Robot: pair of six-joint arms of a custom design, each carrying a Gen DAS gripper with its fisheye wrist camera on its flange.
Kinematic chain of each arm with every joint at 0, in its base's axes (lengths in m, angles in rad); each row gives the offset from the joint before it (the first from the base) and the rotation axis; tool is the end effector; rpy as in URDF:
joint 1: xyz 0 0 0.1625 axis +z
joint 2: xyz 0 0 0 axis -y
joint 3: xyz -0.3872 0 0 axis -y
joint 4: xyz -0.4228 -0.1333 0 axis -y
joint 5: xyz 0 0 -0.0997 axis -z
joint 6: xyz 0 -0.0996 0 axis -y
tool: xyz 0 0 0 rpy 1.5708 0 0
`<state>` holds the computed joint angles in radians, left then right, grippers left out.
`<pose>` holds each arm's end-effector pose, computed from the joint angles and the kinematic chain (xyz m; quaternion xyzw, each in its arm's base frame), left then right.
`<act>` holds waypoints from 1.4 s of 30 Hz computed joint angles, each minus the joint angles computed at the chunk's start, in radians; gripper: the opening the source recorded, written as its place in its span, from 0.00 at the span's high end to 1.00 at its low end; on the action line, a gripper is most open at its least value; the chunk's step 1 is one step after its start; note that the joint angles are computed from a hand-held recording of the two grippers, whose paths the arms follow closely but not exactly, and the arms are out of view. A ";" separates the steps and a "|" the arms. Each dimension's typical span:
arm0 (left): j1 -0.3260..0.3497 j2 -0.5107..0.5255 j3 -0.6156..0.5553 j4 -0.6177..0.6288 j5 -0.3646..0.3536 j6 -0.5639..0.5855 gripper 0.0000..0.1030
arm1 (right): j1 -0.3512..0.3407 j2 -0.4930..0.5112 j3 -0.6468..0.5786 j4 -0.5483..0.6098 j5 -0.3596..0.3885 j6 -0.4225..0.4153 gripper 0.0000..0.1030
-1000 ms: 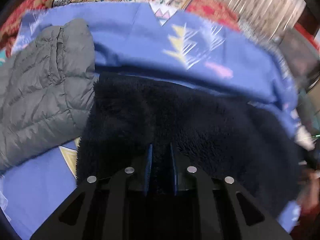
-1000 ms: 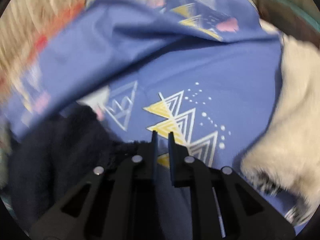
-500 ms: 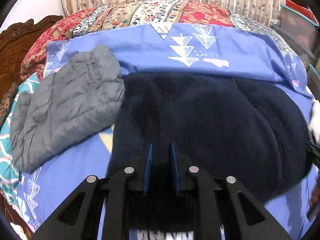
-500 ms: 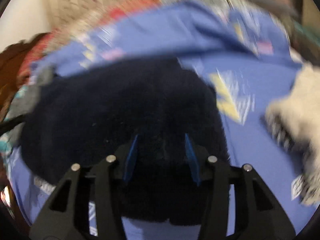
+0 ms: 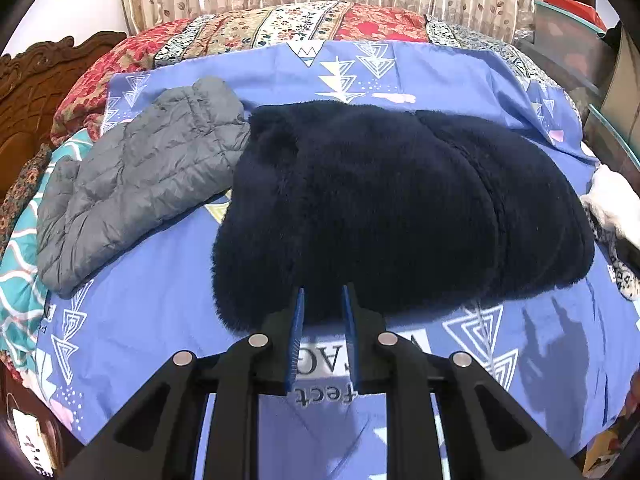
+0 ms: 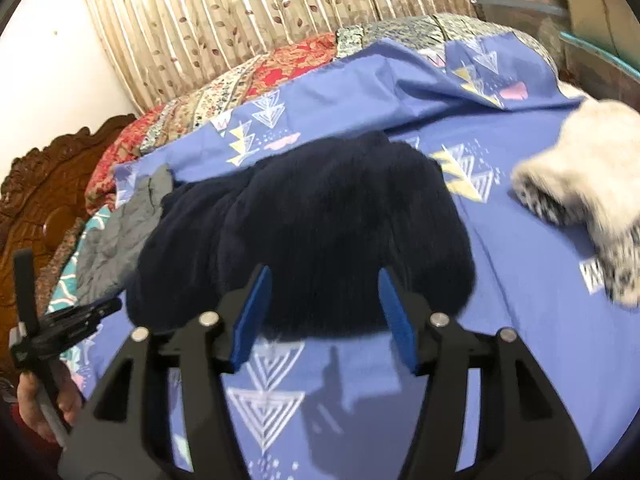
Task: Fold large clothes
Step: 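Open both grippers and withdraw them from the folded fleece, then grasp the folded navy fleece with both grippers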
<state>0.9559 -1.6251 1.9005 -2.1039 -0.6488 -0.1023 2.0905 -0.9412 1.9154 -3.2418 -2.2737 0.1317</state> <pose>-0.1133 -0.5291 0.4014 0.1699 0.8737 -0.2626 0.3727 0.3532 -0.4785 0.1314 0.0548 -0.8886 0.4072 0.2040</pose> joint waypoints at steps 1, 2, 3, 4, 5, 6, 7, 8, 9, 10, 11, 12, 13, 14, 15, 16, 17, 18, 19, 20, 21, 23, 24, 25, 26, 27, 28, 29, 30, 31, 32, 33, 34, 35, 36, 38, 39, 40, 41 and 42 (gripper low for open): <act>-0.002 -0.007 0.005 0.003 0.004 0.000 0.59 | 0.003 -0.009 0.021 -0.002 0.001 0.017 0.45; -0.004 -0.013 0.008 0.004 0.007 0.000 0.59 | -0.002 -0.019 0.037 -0.003 0.005 0.022 0.45; -0.006 -0.018 0.012 0.004 0.012 0.002 0.59 | -0.004 -0.025 0.053 -0.002 0.008 0.030 0.45; -0.009 -0.021 0.014 0.005 0.019 0.000 0.58 | -0.009 -0.029 0.063 0.003 0.008 0.039 0.45; -0.009 -0.023 0.016 0.006 0.023 0.000 0.58 | -0.014 -0.034 0.073 0.007 0.009 0.049 0.45; -0.008 -0.026 0.018 0.007 0.028 0.000 0.58 | -0.019 -0.040 0.086 0.009 0.013 0.068 0.44; -0.007 -0.029 0.021 0.007 0.032 0.000 0.57 | -0.026 -0.048 0.100 0.009 0.023 0.089 0.44; -0.006 -0.033 0.026 0.005 0.040 0.001 0.56 | -0.033 -0.054 0.112 0.009 0.033 0.101 0.43; -0.005 -0.036 0.030 0.005 0.045 0.001 0.55 | -0.041 -0.062 0.125 0.015 0.044 0.117 0.41; -0.003 -0.040 0.035 0.005 0.049 0.002 0.54 | -0.047 -0.067 0.137 0.026 0.051 0.128 0.40; -0.002 -0.044 0.039 0.005 0.051 0.003 0.52 | -0.050 -0.070 0.144 0.032 0.054 0.132 0.40; 0.001 -0.049 0.045 0.006 0.056 0.003 0.52 | -0.053 -0.073 0.151 0.044 0.054 0.137 0.40; 0.004 -0.055 0.052 0.006 0.061 0.004 0.50 | -0.055 -0.075 0.158 0.054 0.056 0.143 0.39; 0.007 -0.063 0.063 0.009 0.068 -0.001 0.49 | -0.059 -0.078 0.167 0.062 0.063 0.147 0.39; 0.010 -0.070 0.073 0.013 0.069 -0.010 0.49 | -0.062 -0.080 0.180 0.073 0.071 0.160 0.39; 0.012 -0.078 0.082 0.017 0.067 -0.019 0.48 | -0.065 -0.081 0.189 0.079 0.076 0.168 0.39; 0.014 -0.086 0.091 0.022 0.066 -0.028 0.47 | -0.067 -0.081 0.196 0.087 0.081 0.174 0.39; 0.017 -0.096 0.104 0.032 0.065 -0.039 0.47 | -0.068 -0.077 0.203 0.101 0.084 0.184 0.39; 0.018 -0.105 0.116 0.039 0.064 -0.046 0.47 | -0.068 -0.072 0.208 0.114 0.084 0.192 0.39; 0.018 -0.112 0.128 0.044 0.062 -0.050 0.47 | -0.067 -0.065 0.212 0.126 0.083 0.199 0.39; 0.018 -0.123 0.145 0.049 0.060 -0.054 0.47 | -0.068 -0.063 0.216 0.133 0.086 0.202 0.39; 0.016 -0.135 0.169 0.049 0.063 -0.053 0.47 | -0.070 -0.058 0.224 0.148 0.099 0.211 0.39; 0.014 -0.142 0.184 0.052 0.068 -0.053 0.47 | -0.072 -0.054 0.228 0.153 0.107 0.215 0.39; 0.013 -0.144 0.193 0.055 0.071 -0.054 0.47 | -0.072 -0.050 0.230 0.156 0.110 0.218 0.39; 0.011 -0.146 0.199 0.060 0.074 -0.056 0.46 | -0.073 -0.045 0.229 0.164 0.113 0.221 0.39; 0.010 -0.150 0.209 0.059 0.077 -0.054 0.46 | -0.076 -0.041 0.228 0.175 0.116 0.226 0.38; 0.011 -0.154 0.219 0.051 0.078 -0.049 0.46 | -0.077 -0.036 0.227 0.178 0.114 0.230 0.38; 0.009 -0.156 0.225 0.048 0.078 -0.052 0.46 | -0.077 -0.032 0.226 0.178 0.112 0.229 0.38; 0.009 -0.161 0.233 0.040 0.076 -0.050 0.46 | -0.075 -0.029 0.223 0.180 0.107 0.228 0.38; 0.008 -0.164 0.239 0.038 0.076 -0.051 0.46 | -0.073 -0.028 0.222 0.182 0.106 0.229 0.37; 0.007 -0.166 0.244 0.036 0.080 -0.053 0.46 | -0.070 -0.027 0.221 0.184 0.104 0.233 0.37; 0.003 -0.169 0.251 0.033 0.083 -0.051 0.46 | -0.069 -0.027 0.216 0.189 0.105 0.234 0.37; 0.003 -0.168 0.252 0.027 0.080 -0.045 0.46 | -0.070 -0.028 0.213 0.191 0.109 0.229 0.37; 0.004 -0.166 0.251 0.023 0.076 -0.040 0.46 | -0.069 -0.027 0.209 0.192 0.110 0.225 0.37; 0.004 -0.164 0.248 0.017 0.073 -0.034 0.46 | -0.067 -0.026 0.205 0.192 0.106 0.220 0.37; 0.007 -0.161 0.236 -0.008 0.060 -0.011 0.46 | -0.067 -0.032 0.201 0.187 0.109 0.211 0.37; 0.010 -0.161 0.225 -0.020 0.050 0.005 0.46 | -0.070 -0.036 0.202 0.182 0.116 0.206 0.37; 0.014 -0.159 0.213 -0.034 0.041 0.022 0.46 | -0.075 -0.044 0.206 0.165 0.133 0.193 0.37; 0.020 -0.155 0.200 -0.049 0.033 0.041 0.46 | -0.082 -0.055 0.213 0.143 0.160 0.178 0.32; 0.029 -0.149 0.178 -0.071 0.028 0.066 0.46 | -0.089 -0.065 0.219 0.131 0.177 0.168 0.29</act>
<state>0.9851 -1.7736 2.0790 -2.1752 -0.6205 -0.0364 2.0018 -1.0059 2.1339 -3.1107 -2.0965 0.3001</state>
